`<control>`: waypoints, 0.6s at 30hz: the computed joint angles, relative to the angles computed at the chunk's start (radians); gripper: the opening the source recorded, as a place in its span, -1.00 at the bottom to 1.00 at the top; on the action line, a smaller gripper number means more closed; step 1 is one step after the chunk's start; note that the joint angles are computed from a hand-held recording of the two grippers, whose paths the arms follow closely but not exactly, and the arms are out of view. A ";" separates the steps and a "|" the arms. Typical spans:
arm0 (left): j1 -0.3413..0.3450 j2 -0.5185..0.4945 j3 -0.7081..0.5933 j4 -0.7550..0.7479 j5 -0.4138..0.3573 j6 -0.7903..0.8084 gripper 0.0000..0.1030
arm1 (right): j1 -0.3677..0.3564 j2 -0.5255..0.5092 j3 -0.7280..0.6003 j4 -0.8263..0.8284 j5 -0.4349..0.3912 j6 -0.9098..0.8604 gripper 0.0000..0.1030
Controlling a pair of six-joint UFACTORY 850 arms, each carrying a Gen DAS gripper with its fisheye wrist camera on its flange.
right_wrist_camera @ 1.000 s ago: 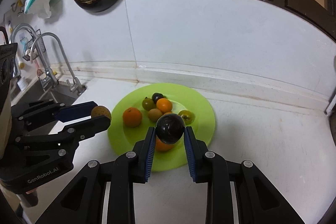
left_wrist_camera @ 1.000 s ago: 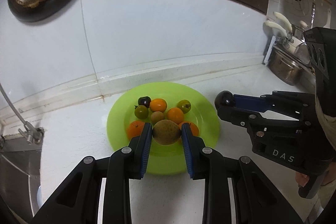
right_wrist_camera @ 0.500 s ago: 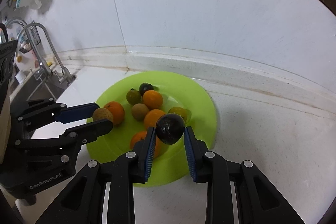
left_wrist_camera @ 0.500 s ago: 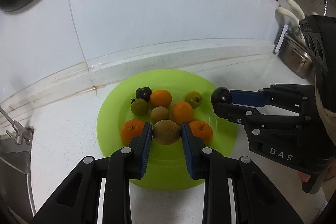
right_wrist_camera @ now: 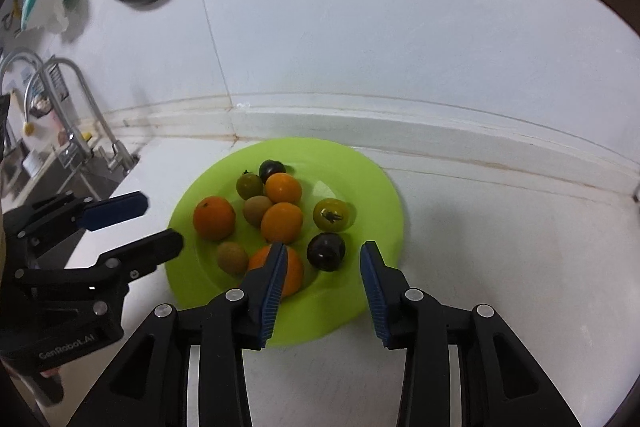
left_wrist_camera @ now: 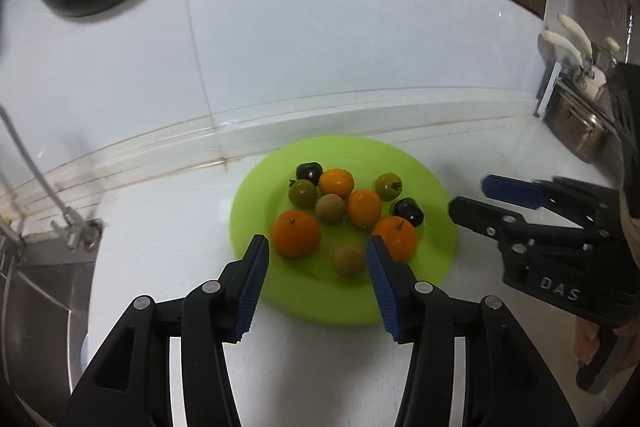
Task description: Organize fruits
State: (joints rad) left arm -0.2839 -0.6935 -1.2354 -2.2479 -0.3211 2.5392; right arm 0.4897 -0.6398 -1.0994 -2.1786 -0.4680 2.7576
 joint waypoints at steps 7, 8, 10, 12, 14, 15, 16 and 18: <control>0.030 0.110 0.136 -0.157 -0.087 0.176 0.25 | 0.100 0.081 0.080 0.185 -0.129 -0.043 -0.10; 0.031 0.120 0.149 -0.175 -0.096 0.196 0.30 | 0.112 0.090 0.089 0.202 -0.145 -0.045 -0.08; 0.035 0.152 0.188 -0.221 -0.116 0.241 0.32 | 0.141 0.108 0.104 0.244 -0.179 -0.054 0.00; 0.040 0.187 0.229 -0.264 -0.131 0.283 0.40 | 0.168 0.125 0.121 0.271 -0.215 -0.054 0.01; 0.042 0.215 0.264 -0.290 -0.150 0.304 0.40 | 0.193 0.142 0.137 0.310 -0.240 -0.060 0.03; 0.041 0.235 0.288 -0.321 -0.156 0.329 0.40 | 0.205 0.153 0.150 0.316 -0.249 -0.056 0.04; 0.040 0.250 0.305 -0.337 -0.163 0.344 0.40 | 0.215 0.160 0.157 0.323 -0.259 -0.060 0.04; 0.037 0.285 0.349 -0.367 -0.174 0.369 0.40 | 0.238 0.178 0.175 0.355 -0.284 -0.077 0.04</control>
State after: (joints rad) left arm -0.2471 -0.4087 -0.8868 -2.6151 -0.4951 2.9085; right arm 0.7277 -0.4618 -0.9249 -1.8233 -0.7520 2.6801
